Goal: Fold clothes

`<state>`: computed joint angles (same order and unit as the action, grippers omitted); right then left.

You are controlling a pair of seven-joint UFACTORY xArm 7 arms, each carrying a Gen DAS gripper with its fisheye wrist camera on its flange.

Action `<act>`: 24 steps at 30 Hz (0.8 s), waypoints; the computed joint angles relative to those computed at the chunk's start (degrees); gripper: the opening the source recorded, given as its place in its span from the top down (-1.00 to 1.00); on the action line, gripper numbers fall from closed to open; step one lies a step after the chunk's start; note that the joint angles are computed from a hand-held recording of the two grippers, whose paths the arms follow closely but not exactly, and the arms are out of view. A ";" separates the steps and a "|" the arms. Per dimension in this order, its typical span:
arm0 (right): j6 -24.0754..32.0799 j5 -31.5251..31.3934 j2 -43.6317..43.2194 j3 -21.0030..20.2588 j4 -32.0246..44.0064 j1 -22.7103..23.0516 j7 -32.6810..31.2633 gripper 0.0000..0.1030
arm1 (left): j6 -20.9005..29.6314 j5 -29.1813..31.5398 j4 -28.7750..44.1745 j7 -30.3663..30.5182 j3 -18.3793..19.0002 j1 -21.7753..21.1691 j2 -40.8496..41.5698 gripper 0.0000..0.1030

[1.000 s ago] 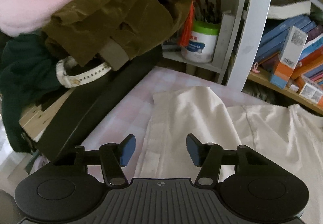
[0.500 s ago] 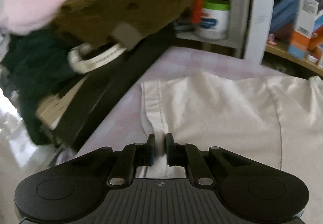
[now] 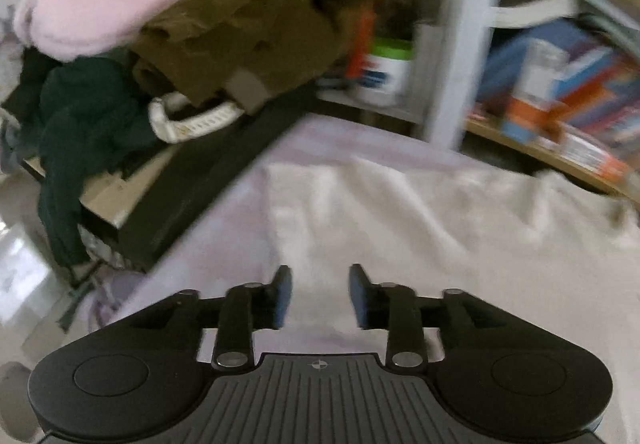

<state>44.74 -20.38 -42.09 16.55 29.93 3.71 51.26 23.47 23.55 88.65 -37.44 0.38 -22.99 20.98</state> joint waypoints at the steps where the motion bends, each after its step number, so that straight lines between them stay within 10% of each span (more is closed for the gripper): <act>1: 0.16 -0.06 -0.44 -0.02 -0.16 -0.28 0.43 0.03 | -1.19 -1.20 -3.21 1.55 -1.37 0.55 -2.41 0.18; 8: 2.31 0.07 -6.08 -1.88 -2.76 -1.00 -1.10 0.03 | -2.06 -3.48 -16.22 8.92 -7.10 -0.56 -12.61 0.00; 24: 0.40 7.38 -17.80 -9.36 -10.81 1.04 -19.44 0.01 | 10.35 13.03 -24.81 -13.76 -12.91 -3.02 -24.62 -0.28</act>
